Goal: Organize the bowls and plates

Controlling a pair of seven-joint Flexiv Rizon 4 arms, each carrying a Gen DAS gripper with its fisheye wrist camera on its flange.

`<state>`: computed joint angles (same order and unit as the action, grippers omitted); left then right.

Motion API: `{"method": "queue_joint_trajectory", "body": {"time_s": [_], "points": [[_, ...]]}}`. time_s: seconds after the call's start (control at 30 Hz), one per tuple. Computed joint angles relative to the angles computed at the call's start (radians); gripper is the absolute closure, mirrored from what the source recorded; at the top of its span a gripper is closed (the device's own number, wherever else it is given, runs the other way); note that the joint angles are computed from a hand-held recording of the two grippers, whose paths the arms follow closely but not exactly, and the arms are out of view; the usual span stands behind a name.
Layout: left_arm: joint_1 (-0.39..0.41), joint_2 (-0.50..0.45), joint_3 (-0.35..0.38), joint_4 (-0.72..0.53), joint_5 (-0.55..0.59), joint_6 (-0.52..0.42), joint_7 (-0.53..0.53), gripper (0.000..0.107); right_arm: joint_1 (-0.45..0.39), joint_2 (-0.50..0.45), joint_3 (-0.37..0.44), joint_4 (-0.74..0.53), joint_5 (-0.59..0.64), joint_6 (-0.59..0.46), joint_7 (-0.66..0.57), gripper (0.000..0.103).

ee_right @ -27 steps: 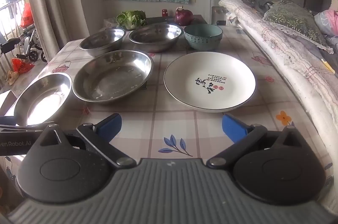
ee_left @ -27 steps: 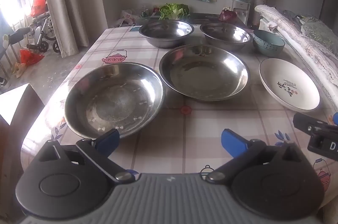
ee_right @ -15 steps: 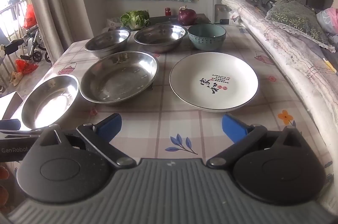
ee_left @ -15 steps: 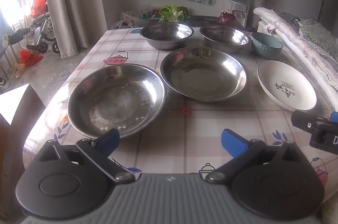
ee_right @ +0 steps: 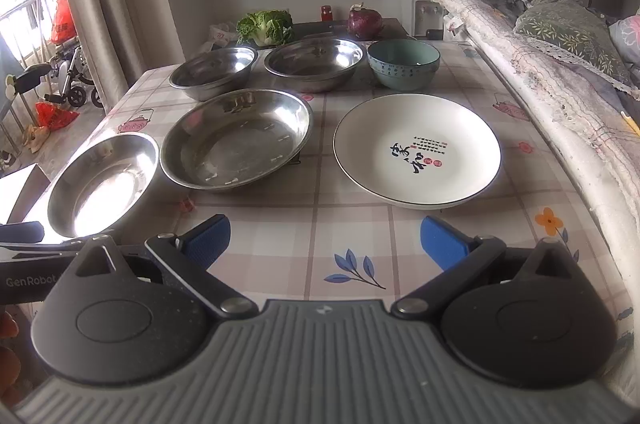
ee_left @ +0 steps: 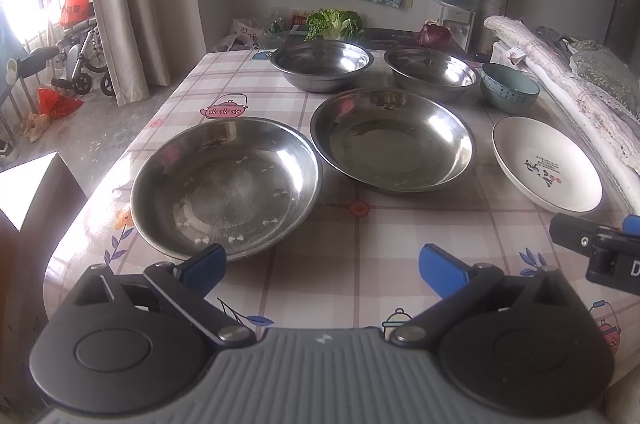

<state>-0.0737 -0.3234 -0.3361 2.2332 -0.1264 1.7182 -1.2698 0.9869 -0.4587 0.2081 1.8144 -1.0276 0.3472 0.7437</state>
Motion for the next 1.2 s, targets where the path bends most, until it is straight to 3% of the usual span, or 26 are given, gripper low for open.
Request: {"method": "queue_joint_trajectory", "body": {"time_s": [0.37, 0.73, 1.2], "points": [[-0.073, -0.013, 0.075, -0.019, 0.004, -0.010, -0.015, 0.004, -0.007, 0.001, 0.000, 0.010, 0.000, 0.022, 0.007, 0.001], [-0.230, -0.020, 0.255, -0.061, 0.018, -0.071, -0.065, 0.004, -0.014, 0.006, 0.003, 0.023, 0.005, 0.040, 0.011, 0.001], [-0.243, -0.020, 0.273, -0.074, 0.040, -0.088, -0.092, 0.004, -0.020, 0.010, 0.004, 0.025, 0.022, 0.042, 0.002, 0.001]]}}
